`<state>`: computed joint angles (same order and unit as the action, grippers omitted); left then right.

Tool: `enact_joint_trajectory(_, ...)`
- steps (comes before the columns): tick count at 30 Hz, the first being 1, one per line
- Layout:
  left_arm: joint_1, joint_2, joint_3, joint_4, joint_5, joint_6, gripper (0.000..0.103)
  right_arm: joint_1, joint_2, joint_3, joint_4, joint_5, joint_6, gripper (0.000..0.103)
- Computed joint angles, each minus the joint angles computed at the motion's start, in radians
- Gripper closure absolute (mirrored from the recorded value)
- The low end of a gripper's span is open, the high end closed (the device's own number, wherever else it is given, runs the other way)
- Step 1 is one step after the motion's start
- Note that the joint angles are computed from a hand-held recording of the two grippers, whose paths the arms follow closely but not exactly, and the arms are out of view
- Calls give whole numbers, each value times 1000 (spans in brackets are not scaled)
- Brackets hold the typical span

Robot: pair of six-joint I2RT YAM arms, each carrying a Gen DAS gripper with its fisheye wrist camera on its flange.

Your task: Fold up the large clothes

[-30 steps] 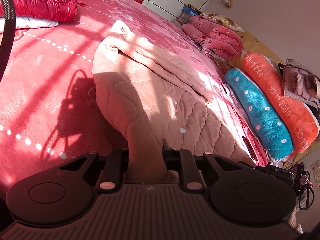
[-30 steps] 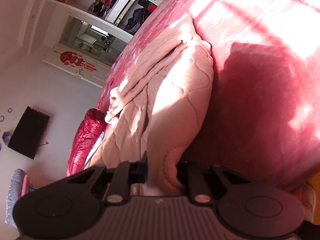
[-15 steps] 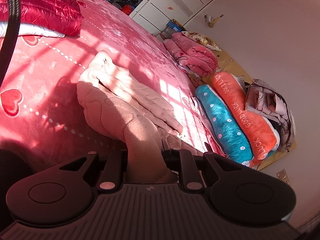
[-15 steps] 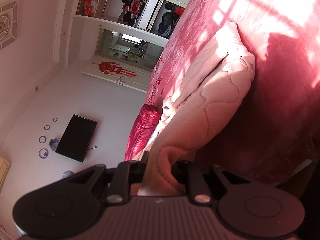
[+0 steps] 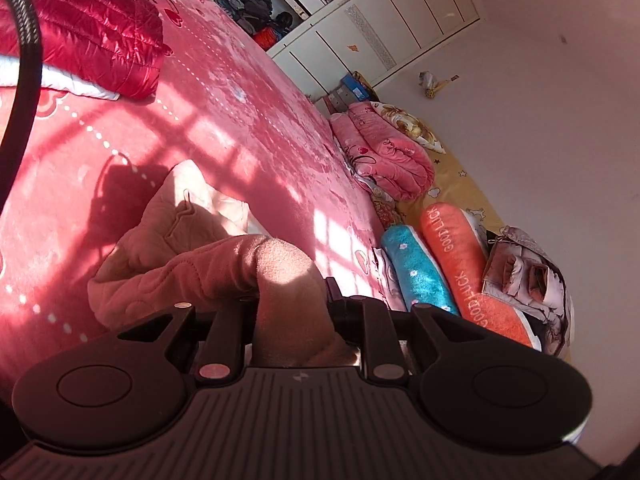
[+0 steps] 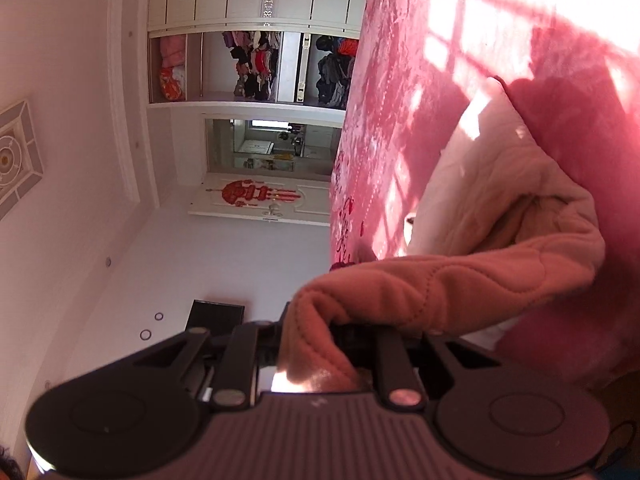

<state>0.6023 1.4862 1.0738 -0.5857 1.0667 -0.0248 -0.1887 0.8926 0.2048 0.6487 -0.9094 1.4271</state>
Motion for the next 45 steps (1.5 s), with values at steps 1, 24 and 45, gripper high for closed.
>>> enact_joint_trajectory(1, -39, 23, 11, 66, -23, -54, 79, 11, 113, 29, 91, 25, 6, 84)
enact_joint_trajectory(24, -351, 553, 440, 291, -330, -308, 27, 63, 947, 339, 586, 325, 60, 5)
enact_joint_trajectory(45, -243, 90, -246, 558, -554, 170, 4, 435, 525, 378, -238, 827, -927, 1)
